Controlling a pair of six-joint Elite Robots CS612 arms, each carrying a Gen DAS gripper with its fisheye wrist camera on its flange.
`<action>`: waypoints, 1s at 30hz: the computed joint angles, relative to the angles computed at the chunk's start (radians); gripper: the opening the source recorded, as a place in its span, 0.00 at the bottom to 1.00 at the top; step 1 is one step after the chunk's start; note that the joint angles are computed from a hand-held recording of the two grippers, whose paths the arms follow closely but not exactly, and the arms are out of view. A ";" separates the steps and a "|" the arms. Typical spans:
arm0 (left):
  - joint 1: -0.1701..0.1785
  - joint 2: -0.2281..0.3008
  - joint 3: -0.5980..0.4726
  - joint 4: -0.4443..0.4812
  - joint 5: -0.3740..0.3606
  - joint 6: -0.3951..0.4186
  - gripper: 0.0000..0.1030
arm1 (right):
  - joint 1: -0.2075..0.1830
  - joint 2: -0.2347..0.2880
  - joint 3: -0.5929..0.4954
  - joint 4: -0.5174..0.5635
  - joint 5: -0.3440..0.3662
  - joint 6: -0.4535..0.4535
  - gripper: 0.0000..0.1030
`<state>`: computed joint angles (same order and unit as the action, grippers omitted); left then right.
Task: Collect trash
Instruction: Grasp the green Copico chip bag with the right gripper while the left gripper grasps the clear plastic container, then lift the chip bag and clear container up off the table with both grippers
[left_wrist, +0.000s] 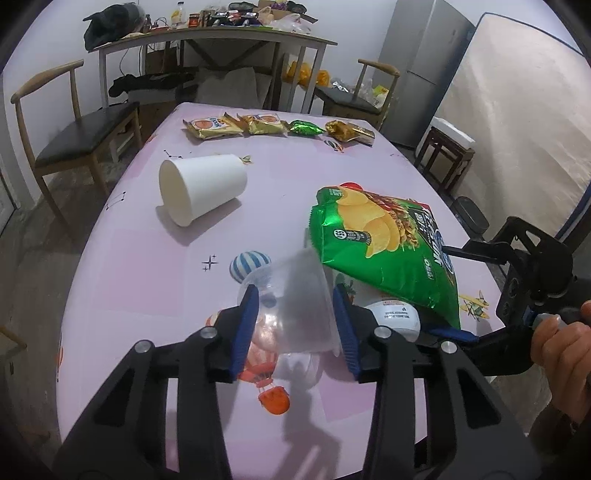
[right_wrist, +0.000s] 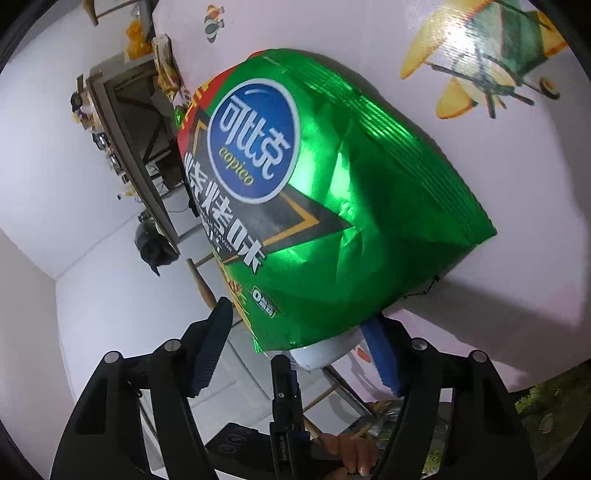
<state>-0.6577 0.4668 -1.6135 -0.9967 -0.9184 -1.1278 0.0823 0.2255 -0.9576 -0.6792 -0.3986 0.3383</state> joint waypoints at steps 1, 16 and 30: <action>0.000 0.001 -0.002 0.001 -0.003 -0.003 0.33 | 0.004 0.005 -0.003 -0.019 0.006 0.026 0.63; -0.003 -0.007 -0.006 0.079 0.009 -0.064 0.10 | 0.003 0.039 -0.038 -0.053 0.061 0.086 0.34; -0.007 -0.002 -0.013 0.092 0.025 -0.087 0.03 | -0.004 0.064 -0.054 -0.113 0.139 0.081 0.11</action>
